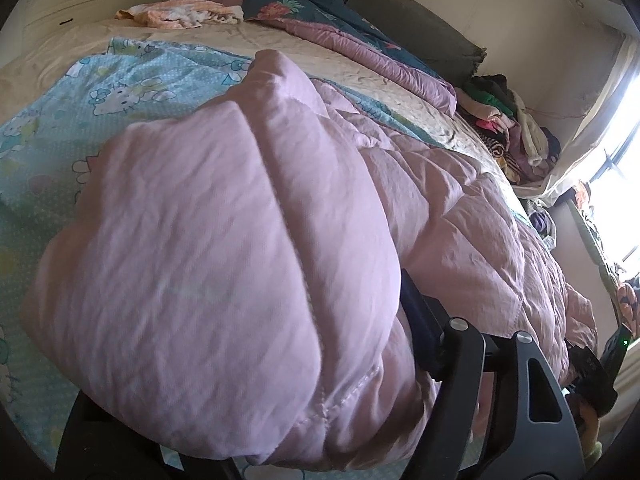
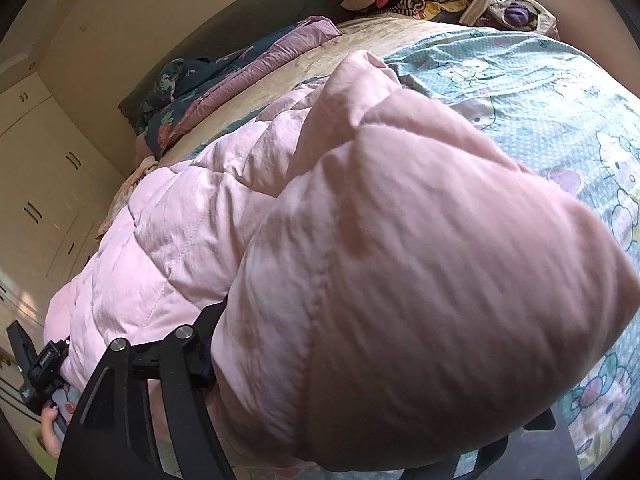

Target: Fold large clothes

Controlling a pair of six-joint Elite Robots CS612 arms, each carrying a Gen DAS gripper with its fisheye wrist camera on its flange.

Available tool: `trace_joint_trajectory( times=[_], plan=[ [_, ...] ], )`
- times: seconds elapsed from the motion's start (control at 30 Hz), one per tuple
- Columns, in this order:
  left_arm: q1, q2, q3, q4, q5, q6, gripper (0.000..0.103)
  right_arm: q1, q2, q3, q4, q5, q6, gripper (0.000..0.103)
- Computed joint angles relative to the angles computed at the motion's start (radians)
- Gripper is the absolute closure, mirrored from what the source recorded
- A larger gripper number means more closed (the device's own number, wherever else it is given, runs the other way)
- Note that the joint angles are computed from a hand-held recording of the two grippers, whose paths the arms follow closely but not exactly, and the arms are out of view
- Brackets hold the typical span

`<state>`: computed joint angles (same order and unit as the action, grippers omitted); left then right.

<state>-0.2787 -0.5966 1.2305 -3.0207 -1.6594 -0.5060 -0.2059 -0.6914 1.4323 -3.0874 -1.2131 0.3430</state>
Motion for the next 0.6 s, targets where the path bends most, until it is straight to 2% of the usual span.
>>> trace_joint_trajectory(
  times=[0.17,0.23,0.3,0.4,0.6],
  plan=[
    [0.0,-0.001,-0.002,0.004,0.002,0.002,0.037,-0.011,-0.011,0.017,0.001,0.03,0.045,0.012],
    [0.0,-0.004,0.002,0.012,0.003,-0.006,0.033,-0.012,-0.022,0.03,0.002,0.026,0.037,0.01],
    [-0.001,-0.01,0.007,0.023,0.008,-0.01,0.023,-0.012,-0.033,0.043,0.003,0.025,0.029,0.007],
    [-0.004,-0.021,0.02,0.031,0.022,-0.001,0.013,-0.013,-0.052,0.067,-0.005,0.011,0.016,0.006],
    [-0.012,-0.052,0.059,0.029,0.056,-0.014,0.01,-0.016,-0.093,0.122,-0.032,-0.018,-0.004,0.004]
  ],
)
